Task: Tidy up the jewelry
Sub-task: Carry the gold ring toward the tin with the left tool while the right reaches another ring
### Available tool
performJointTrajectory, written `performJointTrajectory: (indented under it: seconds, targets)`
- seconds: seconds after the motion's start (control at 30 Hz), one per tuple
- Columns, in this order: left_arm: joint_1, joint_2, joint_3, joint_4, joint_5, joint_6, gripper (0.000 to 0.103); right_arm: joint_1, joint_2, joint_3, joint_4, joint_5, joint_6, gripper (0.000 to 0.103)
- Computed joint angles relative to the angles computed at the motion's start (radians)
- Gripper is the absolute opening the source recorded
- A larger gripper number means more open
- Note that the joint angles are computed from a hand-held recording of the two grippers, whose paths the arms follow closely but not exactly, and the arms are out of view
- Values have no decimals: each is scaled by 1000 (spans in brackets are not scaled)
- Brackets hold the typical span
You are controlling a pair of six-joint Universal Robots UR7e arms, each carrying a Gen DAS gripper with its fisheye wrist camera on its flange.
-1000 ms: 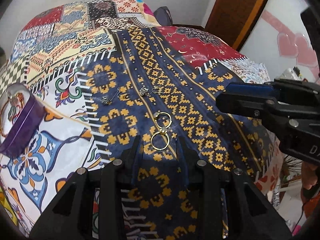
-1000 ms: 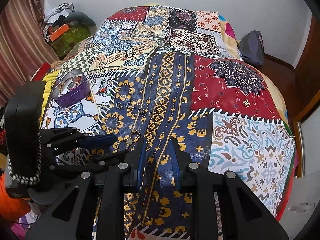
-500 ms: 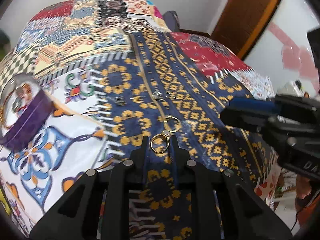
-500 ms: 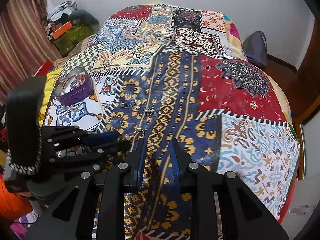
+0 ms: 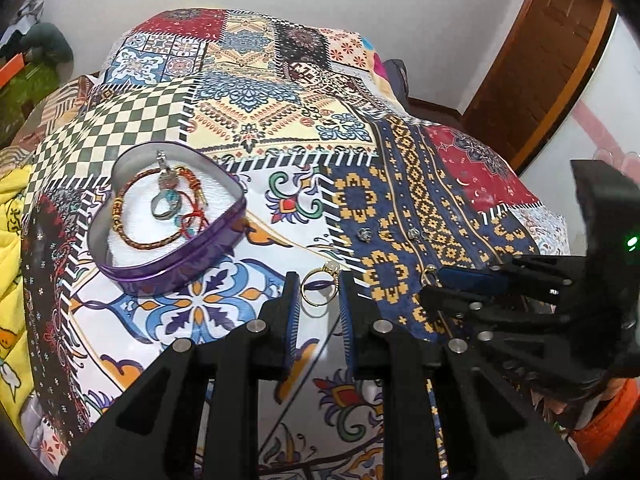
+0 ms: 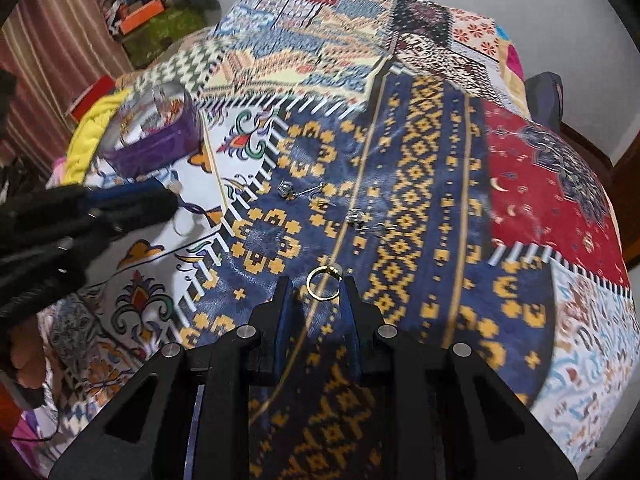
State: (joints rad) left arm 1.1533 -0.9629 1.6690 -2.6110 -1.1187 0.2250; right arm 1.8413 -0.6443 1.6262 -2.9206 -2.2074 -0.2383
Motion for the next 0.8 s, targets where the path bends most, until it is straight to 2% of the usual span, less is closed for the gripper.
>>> performJointTrajectory:
  seconds: [0.1, 0.27, 0.5, 0.8]
  targets:
    - [-2, -1, 1, -3, 5, 4, 18, 6, 17, -12, -12, -20, -20, 21]
    - [-4, -2, 12, -19, 5, 8, 18, -5, 12, -10, -16, 13, -14, 21]
    - [-13, -19, 33, -34, 1, 8, 18, -12, 10, -14, -17, 25, 5, 9]
    - [-27, -56, 55, -63, 4, 12, 18, 0, -12, 11, -46, 46, 19, 8]
